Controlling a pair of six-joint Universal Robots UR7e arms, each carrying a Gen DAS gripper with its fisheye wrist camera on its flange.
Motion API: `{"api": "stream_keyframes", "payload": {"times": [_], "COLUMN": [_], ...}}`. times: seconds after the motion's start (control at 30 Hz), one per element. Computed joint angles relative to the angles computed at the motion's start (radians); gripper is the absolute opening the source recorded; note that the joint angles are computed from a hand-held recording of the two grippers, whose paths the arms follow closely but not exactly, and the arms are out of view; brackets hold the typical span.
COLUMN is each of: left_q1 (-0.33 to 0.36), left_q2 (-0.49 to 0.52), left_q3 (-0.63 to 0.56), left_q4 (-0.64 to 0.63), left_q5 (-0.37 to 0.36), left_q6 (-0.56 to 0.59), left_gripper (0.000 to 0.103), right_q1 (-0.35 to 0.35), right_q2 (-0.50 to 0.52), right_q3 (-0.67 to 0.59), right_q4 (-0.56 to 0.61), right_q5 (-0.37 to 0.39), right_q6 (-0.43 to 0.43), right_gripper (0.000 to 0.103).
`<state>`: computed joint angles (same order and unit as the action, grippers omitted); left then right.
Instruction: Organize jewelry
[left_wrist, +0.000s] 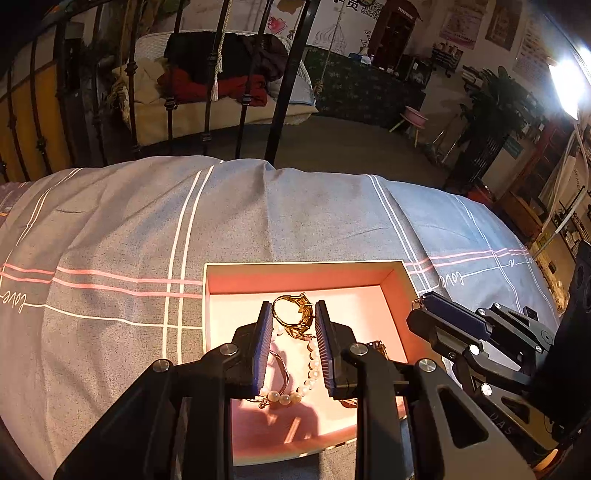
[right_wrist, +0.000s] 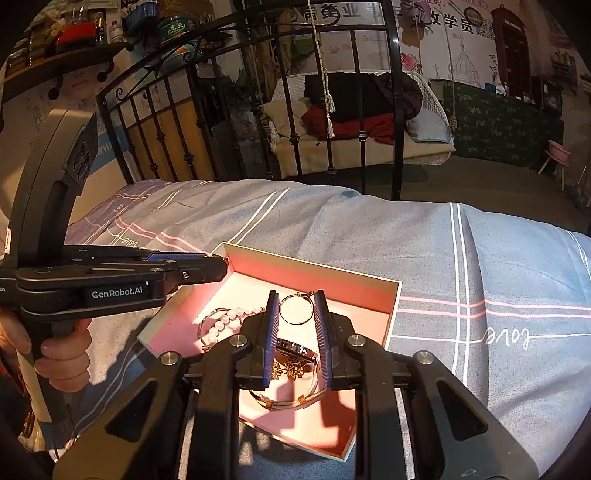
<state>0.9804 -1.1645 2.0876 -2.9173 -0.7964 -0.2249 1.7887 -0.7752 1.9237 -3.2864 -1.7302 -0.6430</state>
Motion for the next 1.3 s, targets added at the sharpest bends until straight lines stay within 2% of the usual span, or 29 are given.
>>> {"api": "stream_keyframes", "payload": {"times": [0.3, 0.67, 1.3], "left_q1": [0.013, 0.047, 0.047], "left_q2": [0.049, 0.090, 0.106], "left_q3": [-0.061, -0.141, -0.171], "left_q4": [0.067, 0.250, 0.310], "left_q5": [-0.001, -0.001, 0.012], "left_q6": [-0.035, -0.149, -0.180], "left_gripper": [0.023, 0.022, 0.023], "right_q1": [0.007, 0.014, 0.005], "right_q2": [0.033, 0.063, 0.081], "right_q3": [-0.055, -0.104, -0.131], "right_q4": [0.066, 0.164, 0.205], "right_q5": [-0.036, -0.109, -0.126], "right_q6": [0.002, 0.017, 0.023], "right_gripper": [0.020, 0.020, 0.020]}}
